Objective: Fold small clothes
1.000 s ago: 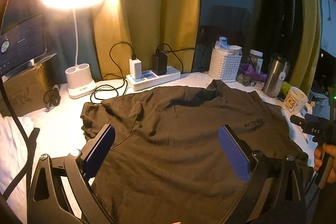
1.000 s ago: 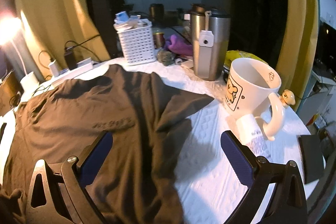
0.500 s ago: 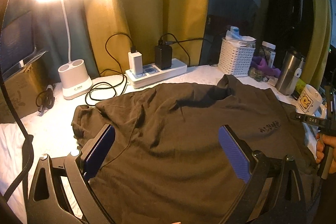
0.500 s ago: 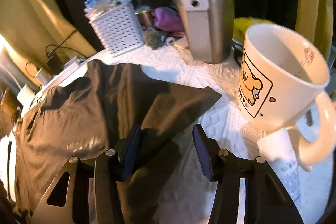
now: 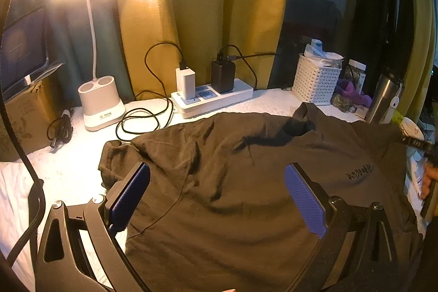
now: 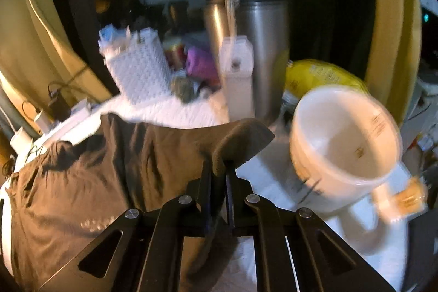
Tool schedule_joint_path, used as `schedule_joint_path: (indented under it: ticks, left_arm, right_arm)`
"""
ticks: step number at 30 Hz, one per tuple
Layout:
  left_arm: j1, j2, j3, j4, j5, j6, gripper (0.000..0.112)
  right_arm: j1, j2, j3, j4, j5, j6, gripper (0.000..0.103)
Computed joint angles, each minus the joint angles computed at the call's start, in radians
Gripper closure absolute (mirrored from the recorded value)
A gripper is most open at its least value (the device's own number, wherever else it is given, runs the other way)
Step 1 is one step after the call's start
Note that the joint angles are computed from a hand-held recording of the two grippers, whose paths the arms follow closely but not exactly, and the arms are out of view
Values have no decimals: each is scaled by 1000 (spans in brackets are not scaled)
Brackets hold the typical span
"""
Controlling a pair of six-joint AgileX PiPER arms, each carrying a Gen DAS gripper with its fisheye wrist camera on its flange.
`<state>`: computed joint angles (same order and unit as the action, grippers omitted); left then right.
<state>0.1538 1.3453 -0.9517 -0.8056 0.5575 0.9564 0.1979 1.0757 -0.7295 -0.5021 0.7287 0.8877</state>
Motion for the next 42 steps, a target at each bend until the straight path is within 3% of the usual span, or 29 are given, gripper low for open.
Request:
schedule_joint_path:
  ticks: [6,11,18,23,25,26,27,28,30,34,38,42]
  left_arm:
    - [84,-1,-1,-85,55,105,14]
    - [177,1,8,-146,123,192,14]
    - [302,1,31,-193,222,301,14]
    - [365,11,31,-199,262,326,14]
    - [383,10,34,-200,274,335,14]
    - [388,10,36,-201,277,339,14]
    - [392,10,37,-201,278,340,14]
    - [396,9,38,-201,280,342,14]
    - [401,9,40,-201,283,346,14]
    - [408,0,50,-199,286,349,14]
    - [405,-10,57,-181,282,336,14]
    - [394,-30,67,-160,273,316,14]
  right_arm:
    - [238,15,-121,-171,223,154,95]
    - [408,126,-202,-224,300,223,95]
    - [540,323,-273,-161,285,222,94]
    - [570,400,-286,-34,216,161,93]
    - [583,407,-287,6,191,136,85]
    - [586,399,-284,27,175,125,60]
    - [593,385,-280,42,162,117,22]
    - [606,371,-275,36,154,128,14]
    - [623,334,-264,39,142,122,13]
    - [637,248,-230,-21,204,206,13]
    - [567,171,-156,-21,214,226,13]
    - [427,102,-58,67,98,152,14]
